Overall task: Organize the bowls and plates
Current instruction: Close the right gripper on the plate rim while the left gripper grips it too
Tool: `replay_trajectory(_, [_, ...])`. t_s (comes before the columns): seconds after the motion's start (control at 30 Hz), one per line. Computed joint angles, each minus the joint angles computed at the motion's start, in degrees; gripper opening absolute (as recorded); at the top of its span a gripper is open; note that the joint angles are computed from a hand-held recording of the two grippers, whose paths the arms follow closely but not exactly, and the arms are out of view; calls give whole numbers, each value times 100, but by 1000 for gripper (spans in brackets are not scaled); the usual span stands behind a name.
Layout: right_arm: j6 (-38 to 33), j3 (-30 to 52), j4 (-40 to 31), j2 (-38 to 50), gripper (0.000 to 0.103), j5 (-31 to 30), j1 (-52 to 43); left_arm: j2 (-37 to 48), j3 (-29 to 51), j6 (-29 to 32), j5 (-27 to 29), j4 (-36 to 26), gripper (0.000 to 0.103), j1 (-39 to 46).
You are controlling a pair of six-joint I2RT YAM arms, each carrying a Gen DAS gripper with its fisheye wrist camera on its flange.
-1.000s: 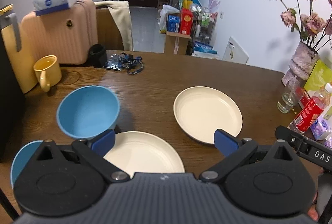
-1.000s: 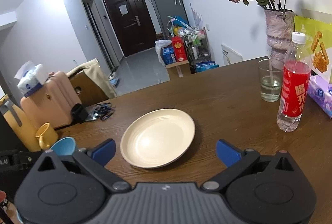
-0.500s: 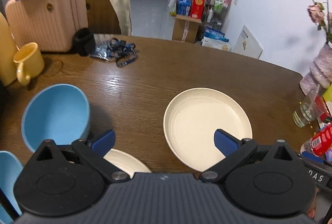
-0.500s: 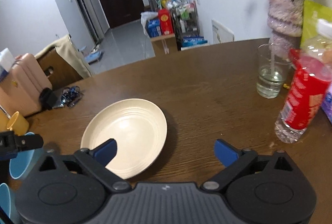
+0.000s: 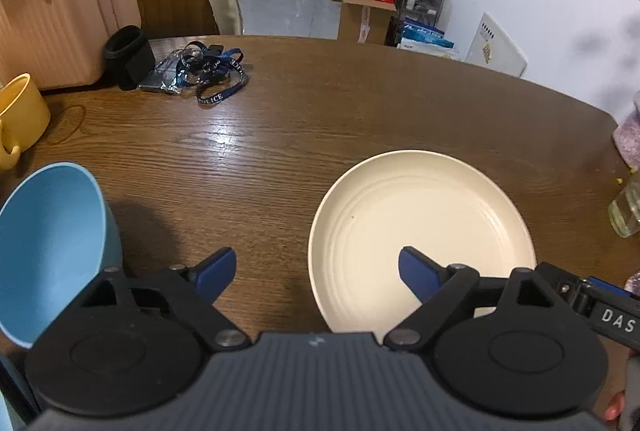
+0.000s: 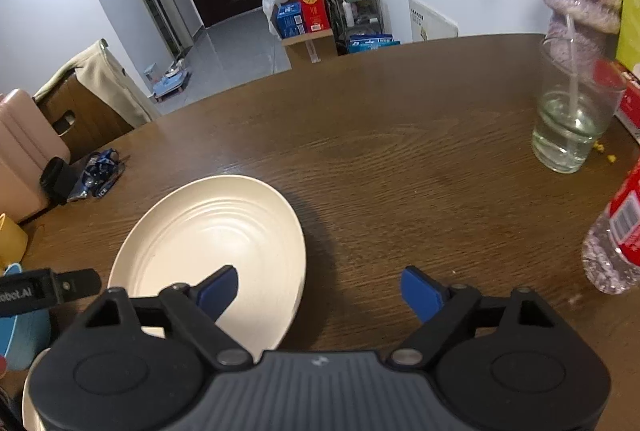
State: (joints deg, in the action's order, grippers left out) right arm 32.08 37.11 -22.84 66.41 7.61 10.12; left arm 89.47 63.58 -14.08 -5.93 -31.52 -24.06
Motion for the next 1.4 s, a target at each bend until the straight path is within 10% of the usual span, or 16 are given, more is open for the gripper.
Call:
replay_trajectory(0.57, [77, -177, 1069, 798, 56, -148, -45, 982, 333, -2, 133, 358, 71, 256])
replay_trajectory(1.13, [183, -448, 1791, 997, 17, -483, -190, 1112, 208, 209, 653, 613, 21, 351])
replay_trajectory(1.4, [251, -655, 1827, 750, 9, -606, -214, 977, 40, 195, 696, 731, 17, 339])
